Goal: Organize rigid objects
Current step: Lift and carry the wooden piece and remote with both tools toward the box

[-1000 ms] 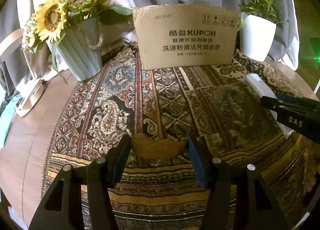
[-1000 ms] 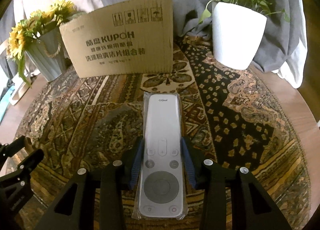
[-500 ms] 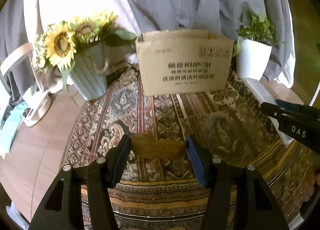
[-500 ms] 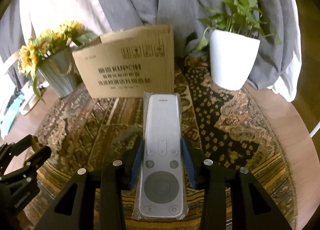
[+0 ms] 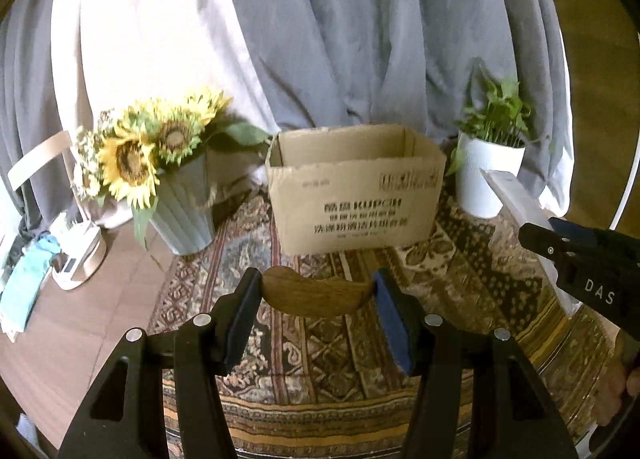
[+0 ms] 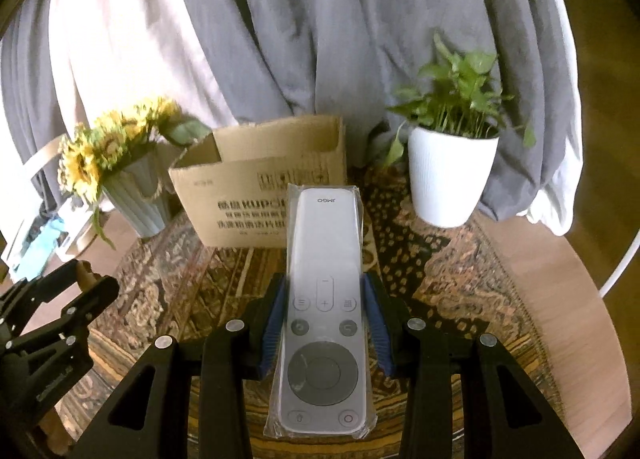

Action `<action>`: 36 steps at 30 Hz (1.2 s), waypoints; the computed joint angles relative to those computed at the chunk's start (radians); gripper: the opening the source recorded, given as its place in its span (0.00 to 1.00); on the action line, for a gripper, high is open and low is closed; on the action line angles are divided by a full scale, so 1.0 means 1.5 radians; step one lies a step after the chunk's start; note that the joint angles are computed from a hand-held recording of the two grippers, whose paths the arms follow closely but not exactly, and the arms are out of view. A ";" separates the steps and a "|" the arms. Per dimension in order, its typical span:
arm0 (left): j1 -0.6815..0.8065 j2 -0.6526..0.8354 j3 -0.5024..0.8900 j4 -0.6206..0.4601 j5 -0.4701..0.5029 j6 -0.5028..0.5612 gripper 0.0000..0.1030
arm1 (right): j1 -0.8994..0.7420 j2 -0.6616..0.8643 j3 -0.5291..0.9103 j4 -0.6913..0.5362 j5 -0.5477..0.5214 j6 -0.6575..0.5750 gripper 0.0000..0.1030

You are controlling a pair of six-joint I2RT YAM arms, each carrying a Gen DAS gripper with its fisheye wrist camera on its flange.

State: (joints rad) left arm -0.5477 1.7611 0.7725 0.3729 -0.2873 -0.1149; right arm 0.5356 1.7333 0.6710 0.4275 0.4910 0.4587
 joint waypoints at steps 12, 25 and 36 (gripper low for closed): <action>0.000 -0.049 0.020 -0.015 0.005 0.020 0.55 | 0.023 -0.097 -0.011 -0.036 0.047 -0.009 0.39; 0.040 -0.041 0.111 -0.054 0.055 0.041 0.55 | 0.019 -0.110 0.057 -0.043 0.039 -0.075 0.39; 0.075 0.050 0.271 -0.130 0.113 0.076 0.55 | -0.036 -0.052 0.180 -0.079 -0.046 -0.142 0.39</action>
State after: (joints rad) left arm -0.4349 1.8363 1.1783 0.1780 -0.1183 -0.0016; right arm 0.4813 1.6559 0.9405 0.3092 0.4213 0.2461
